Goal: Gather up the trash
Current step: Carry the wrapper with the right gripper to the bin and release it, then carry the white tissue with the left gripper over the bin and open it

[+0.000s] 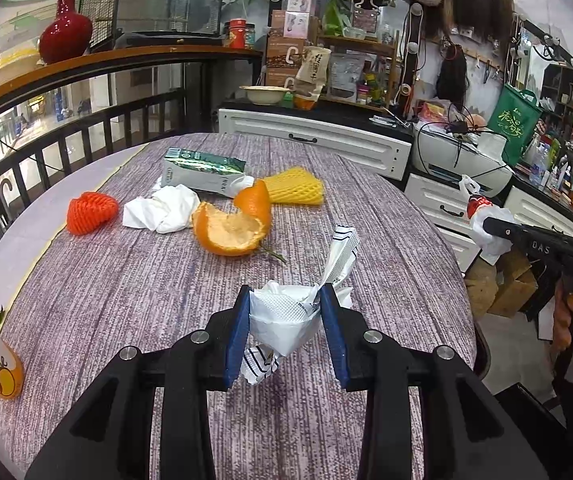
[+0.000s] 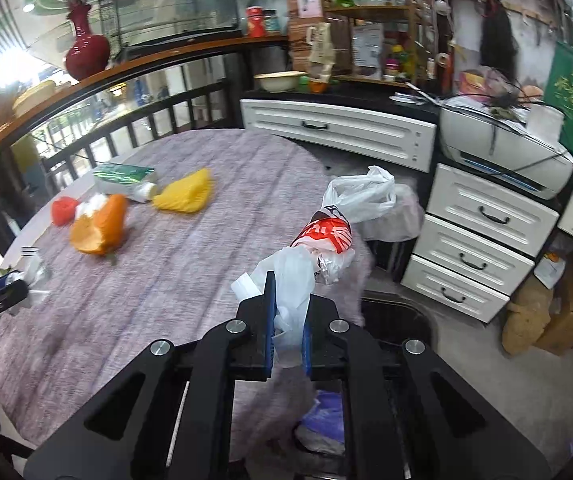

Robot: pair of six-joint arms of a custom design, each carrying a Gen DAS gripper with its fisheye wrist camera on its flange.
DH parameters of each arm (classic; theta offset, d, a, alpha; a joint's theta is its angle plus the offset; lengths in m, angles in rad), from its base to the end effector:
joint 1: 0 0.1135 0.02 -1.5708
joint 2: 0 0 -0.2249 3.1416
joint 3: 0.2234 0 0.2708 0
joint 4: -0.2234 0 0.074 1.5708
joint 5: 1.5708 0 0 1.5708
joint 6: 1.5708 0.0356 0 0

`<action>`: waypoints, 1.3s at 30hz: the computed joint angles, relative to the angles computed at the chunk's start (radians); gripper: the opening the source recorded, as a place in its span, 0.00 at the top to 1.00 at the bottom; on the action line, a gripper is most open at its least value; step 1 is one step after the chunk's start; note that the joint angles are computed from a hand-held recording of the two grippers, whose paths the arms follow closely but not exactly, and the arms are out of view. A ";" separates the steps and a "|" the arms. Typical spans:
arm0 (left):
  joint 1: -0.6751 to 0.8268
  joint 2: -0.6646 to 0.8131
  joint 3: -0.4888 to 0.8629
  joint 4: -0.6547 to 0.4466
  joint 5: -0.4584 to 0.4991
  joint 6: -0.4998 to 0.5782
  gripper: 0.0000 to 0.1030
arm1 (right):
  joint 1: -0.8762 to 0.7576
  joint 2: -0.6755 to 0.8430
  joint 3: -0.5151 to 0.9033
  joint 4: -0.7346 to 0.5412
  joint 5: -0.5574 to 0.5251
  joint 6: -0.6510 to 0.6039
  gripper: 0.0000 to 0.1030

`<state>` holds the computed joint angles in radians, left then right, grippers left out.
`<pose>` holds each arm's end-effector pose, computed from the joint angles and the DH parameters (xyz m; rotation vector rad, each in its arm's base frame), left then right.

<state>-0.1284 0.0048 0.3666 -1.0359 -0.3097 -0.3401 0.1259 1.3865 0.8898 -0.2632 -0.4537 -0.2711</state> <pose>0.1057 -0.0027 0.1968 -0.3972 2.1728 0.0885 0.3119 0.0552 0.1885 -0.6672 2.1781 0.4513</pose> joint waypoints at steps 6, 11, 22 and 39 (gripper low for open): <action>-0.088 0.014 0.006 0.001 -0.052 -0.048 0.66 | -0.095 0.161 0.074 -0.008 0.038 -0.062 0.90; -0.125 0.018 0.006 0.000 -0.078 -0.068 0.66 | -0.117 0.305 0.146 -0.062 0.085 -0.113 0.90; -0.139 0.021 0.012 -0.007 -0.086 -0.084 0.66 | -0.095 0.501 0.240 -0.099 0.234 -0.082 0.34; -0.344 0.200 0.059 0.099 -0.179 -0.189 0.66 | -0.180 0.253 0.124 0.006 0.106 0.115 0.22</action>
